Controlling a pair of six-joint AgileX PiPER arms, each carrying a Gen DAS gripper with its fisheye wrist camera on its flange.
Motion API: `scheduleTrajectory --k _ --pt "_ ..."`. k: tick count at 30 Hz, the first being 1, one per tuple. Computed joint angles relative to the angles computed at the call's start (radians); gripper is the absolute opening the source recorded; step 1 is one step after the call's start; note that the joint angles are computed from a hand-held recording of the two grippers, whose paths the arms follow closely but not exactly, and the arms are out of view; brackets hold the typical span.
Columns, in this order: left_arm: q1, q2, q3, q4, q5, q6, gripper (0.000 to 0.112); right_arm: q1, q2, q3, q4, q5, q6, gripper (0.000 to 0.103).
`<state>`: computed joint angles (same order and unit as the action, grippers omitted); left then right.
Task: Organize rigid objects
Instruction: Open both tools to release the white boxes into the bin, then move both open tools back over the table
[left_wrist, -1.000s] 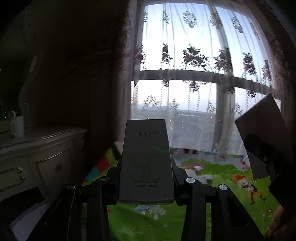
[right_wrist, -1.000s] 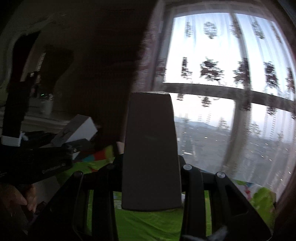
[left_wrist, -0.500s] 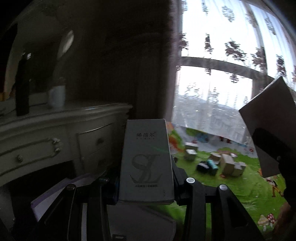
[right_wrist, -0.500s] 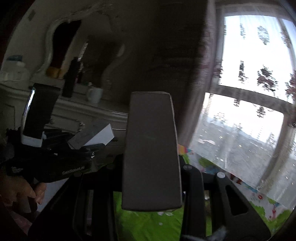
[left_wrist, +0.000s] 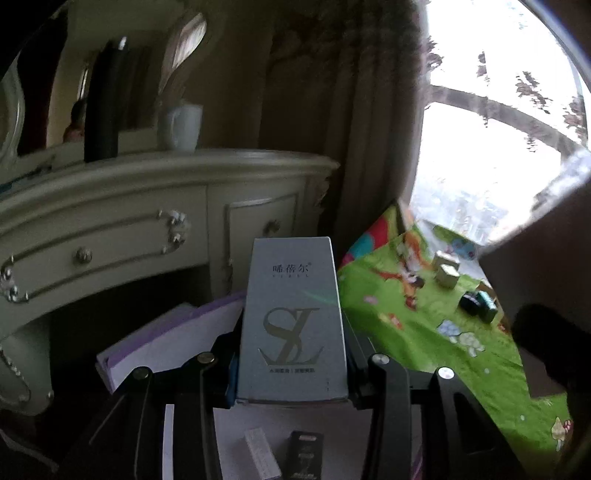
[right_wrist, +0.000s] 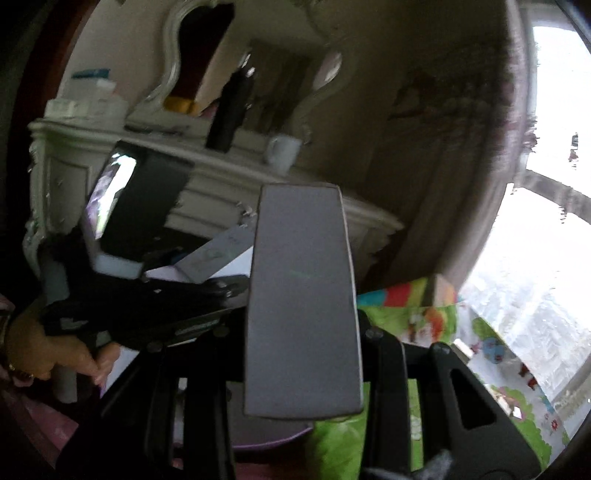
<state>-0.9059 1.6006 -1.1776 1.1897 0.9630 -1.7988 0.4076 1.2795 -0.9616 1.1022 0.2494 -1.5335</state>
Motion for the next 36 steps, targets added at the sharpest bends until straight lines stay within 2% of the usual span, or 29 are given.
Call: scheduleTrajectory --k 3,6,11,13,14,15,16,17,18,25,28,31,34,36 --pt "0.041 0.0 0.008 -0.056 -0.011 0.018 0.043 0.03 0.03 -0.016 -0.151 0.01 0.139 0.038" --pt "0.078 -0.01 0.034 -0.1 -0.019 0.013 0.043 0.035 0.077 -0.056 -0.279 0.06 0.274 0.038" --pt "0.113 -0.012 0.053 -0.146 -0.004 0.017 0.044 0.056 0.141 -0.098 -0.362 0.115 0.379 0.038" --pt "0.135 0.004 0.042 -0.194 -0.006 0.054 0.057 0.055 0.159 -0.105 -0.374 0.14 0.393 0.042" --pt "0.141 0.016 0.029 -0.216 0.008 0.068 0.076 0.06 0.166 -0.106 -0.408 0.146 0.43 0.054" --pt "0.141 0.027 0.018 -0.226 0.03 0.07 0.091 0.058 0.169 -0.105 -0.414 0.146 0.437 0.061" --pt "0.134 0.04 0.007 -0.226 0.065 0.061 0.093 0.053 0.164 -0.095 -0.395 0.141 0.421 0.072" --pt "0.123 0.052 -0.003 -0.219 0.096 0.051 0.095 0.04 0.15 -0.076 -0.341 0.132 0.377 0.078" --pt "0.112 0.062 -0.014 -0.211 0.125 0.046 0.096 0.028 0.139 -0.064 -0.303 0.131 0.349 0.079" --pt "0.095 0.089 -0.065 -0.226 0.119 0.113 0.098 -0.112 0.1 -0.042 -0.223 0.137 0.331 0.083" --pt "0.092 0.125 -0.142 -0.263 0.068 0.177 0.098 -0.23 0.099 -0.024 -0.206 0.132 0.33 0.088" --pt "0.067 0.196 -0.267 -0.293 0.021 0.282 0.098 -0.339 0.128 -0.025 -0.284 0.121 0.408 0.09" --pt "0.059 0.321 -0.48 -0.42 -0.064 0.514 0.099 -0.499 0.184 -0.034 -0.391 0.138 0.53 0.09" --pt "0.054 0.448 -0.68 -0.547 -0.097 0.714 0.101 -0.608 0.239 -0.066 -0.392 0.193 0.569 0.09"
